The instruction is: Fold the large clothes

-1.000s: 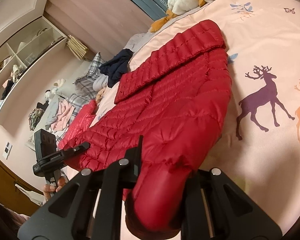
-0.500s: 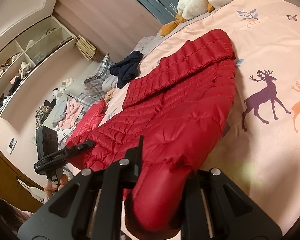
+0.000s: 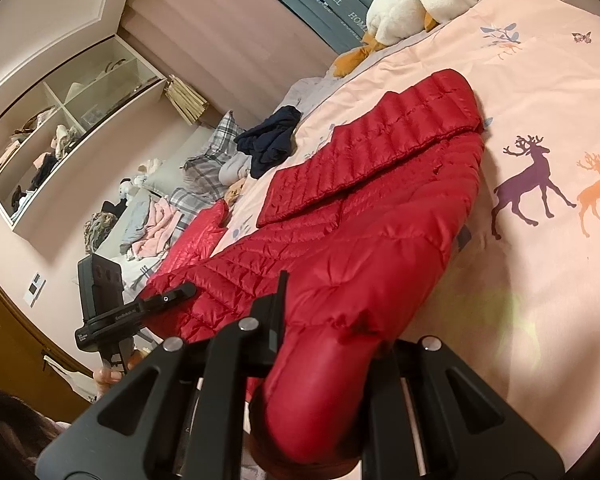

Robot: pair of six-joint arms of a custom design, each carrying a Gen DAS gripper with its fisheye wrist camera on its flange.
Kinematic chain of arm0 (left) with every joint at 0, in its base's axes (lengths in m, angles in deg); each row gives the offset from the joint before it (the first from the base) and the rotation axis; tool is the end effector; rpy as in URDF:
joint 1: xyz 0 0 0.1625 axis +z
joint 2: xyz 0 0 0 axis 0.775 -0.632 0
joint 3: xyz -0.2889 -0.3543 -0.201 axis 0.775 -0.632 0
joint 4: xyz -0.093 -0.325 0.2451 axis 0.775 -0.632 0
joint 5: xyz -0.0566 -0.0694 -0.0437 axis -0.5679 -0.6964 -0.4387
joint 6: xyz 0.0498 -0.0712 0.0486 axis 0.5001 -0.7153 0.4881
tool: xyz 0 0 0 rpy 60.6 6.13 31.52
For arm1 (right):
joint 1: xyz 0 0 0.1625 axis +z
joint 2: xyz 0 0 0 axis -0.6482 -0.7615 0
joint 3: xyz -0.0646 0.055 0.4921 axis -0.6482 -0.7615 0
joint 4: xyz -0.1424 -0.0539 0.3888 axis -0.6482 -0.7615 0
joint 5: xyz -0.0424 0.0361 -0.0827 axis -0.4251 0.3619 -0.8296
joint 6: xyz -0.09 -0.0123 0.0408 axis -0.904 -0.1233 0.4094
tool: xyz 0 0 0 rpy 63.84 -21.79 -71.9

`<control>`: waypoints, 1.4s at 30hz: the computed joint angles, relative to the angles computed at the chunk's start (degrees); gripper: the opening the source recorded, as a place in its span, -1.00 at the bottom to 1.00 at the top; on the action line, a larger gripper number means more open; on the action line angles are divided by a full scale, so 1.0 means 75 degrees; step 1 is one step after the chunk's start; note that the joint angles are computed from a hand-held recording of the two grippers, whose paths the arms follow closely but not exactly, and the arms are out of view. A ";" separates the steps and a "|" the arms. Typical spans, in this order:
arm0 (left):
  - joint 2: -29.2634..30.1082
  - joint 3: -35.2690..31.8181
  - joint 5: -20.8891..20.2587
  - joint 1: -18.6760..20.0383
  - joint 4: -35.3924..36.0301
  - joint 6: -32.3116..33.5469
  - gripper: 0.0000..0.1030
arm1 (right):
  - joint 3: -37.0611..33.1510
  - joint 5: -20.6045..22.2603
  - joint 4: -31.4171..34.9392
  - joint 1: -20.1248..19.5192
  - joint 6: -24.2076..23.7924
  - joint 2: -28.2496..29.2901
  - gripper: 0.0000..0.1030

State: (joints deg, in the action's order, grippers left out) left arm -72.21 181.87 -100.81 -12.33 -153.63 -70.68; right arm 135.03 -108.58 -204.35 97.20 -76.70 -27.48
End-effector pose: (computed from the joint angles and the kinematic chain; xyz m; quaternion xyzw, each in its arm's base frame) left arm -0.3483 -0.4949 0.1043 0.2520 0.9366 -0.2336 0.0684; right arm -0.0289 -0.3746 0.4497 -0.0454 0.9114 -0.4082 0.0271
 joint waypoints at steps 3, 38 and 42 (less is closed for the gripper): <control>-0.0014 0.0005 0.0126 -0.0047 0.0019 0.0064 -0.73 | -0.0014 0.0096 0.0157 -0.0069 -0.0142 -0.0079 -0.78; -0.0468 -0.0098 0.0466 -0.0370 0.0274 0.0677 -0.73 | -0.0219 0.0989 0.1738 -0.0468 -0.1247 -0.1295 -0.78; -0.0525 -0.0073 0.0504 -0.0448 0.0285 0.0780 -0.73 | -0.0210 0.1104 0.1806 -0.0502 -0.1312 -0.1395 -0.78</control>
State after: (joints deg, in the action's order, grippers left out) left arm -76.15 181.32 -97.03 -15.68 -151.49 -64.83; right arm 133.46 -100.29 -190.81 93.44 -86.54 -37.94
